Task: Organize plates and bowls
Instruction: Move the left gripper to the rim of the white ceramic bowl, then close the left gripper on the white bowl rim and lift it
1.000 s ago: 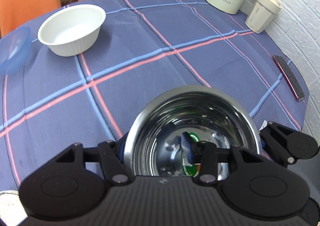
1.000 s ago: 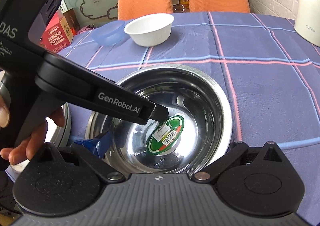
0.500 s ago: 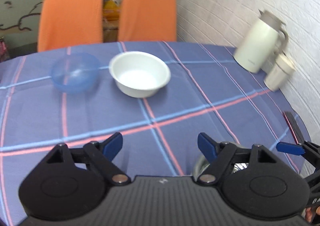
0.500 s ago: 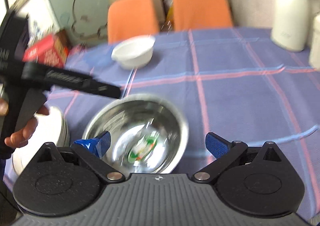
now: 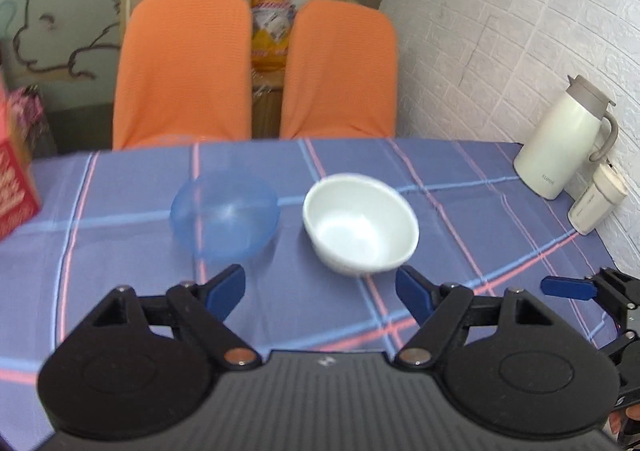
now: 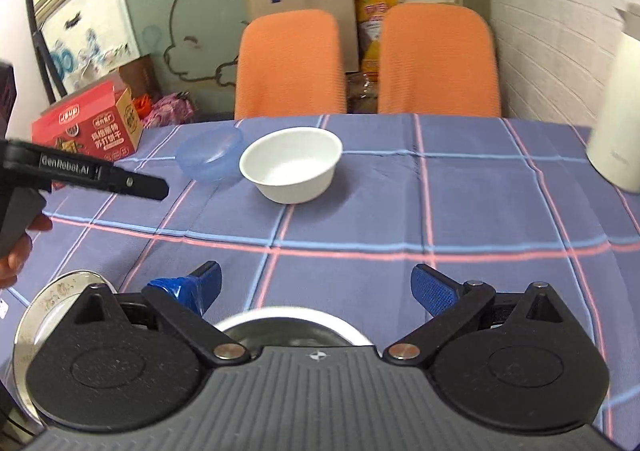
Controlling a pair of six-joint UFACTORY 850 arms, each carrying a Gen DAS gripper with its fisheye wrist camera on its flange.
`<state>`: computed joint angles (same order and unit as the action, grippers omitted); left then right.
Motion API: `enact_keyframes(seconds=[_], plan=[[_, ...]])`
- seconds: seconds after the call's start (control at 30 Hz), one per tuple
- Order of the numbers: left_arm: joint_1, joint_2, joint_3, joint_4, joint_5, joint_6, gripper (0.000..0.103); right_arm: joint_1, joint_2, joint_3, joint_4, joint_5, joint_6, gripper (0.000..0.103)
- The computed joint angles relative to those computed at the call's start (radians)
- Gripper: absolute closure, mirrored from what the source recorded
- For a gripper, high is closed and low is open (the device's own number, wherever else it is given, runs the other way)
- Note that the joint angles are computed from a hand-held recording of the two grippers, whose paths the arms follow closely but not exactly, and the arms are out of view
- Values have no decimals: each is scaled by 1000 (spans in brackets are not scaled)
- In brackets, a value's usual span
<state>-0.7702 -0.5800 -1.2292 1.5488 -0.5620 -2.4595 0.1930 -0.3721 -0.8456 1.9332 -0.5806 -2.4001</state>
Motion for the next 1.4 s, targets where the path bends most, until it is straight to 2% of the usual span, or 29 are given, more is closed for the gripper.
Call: enact_keyframes(seconds=[0.13,0.23,0.33,0.4,0.53,0.63,0.7,1.0,1.1,1.2,1.27,1.33,1.4], plan=[[70,-64,-122,-66,64,202,24,45,-42,-93,-31,69,10,14],[110,-134,-222,-189,108,400,24,77,-86,-165,-44,128,6,14],[140,-202,-302,-336,142,598,24,90,-146,-242,-195,158,153,14],[159,-229,-330,-388,172,669,24,97,-188,-290,-300,182,257,14],[191,-254,-355,-365,249,679,25,117,-238,-336,-380,224,309,14],[204,-256,-348,-254,288,591,25,126,-265,-363,-443,225,370,14],[214,-261,-343,-248,321,584,25,131,-273,-369,-459,227,380,14],[229,-297,-354,-325,346,629,25,148,-294,-389,-468,231,374,14],[224,-298,-349,-260,332,565,27,155,-295,-387,-417,242,305,14],[222,-298,-347,-239,336,538,27,164,-296,-378,-282,250,137,14],[218,-299,-346,-227,332,533,31,168,-296,-372,-251,243,96,16],[217,-301,-344,-240,340,551,43,166,-303,-379,-253,222,94,16],[219,-299,-340,-260,362,565,48,163,-303,-374,-222,198,65,17]])
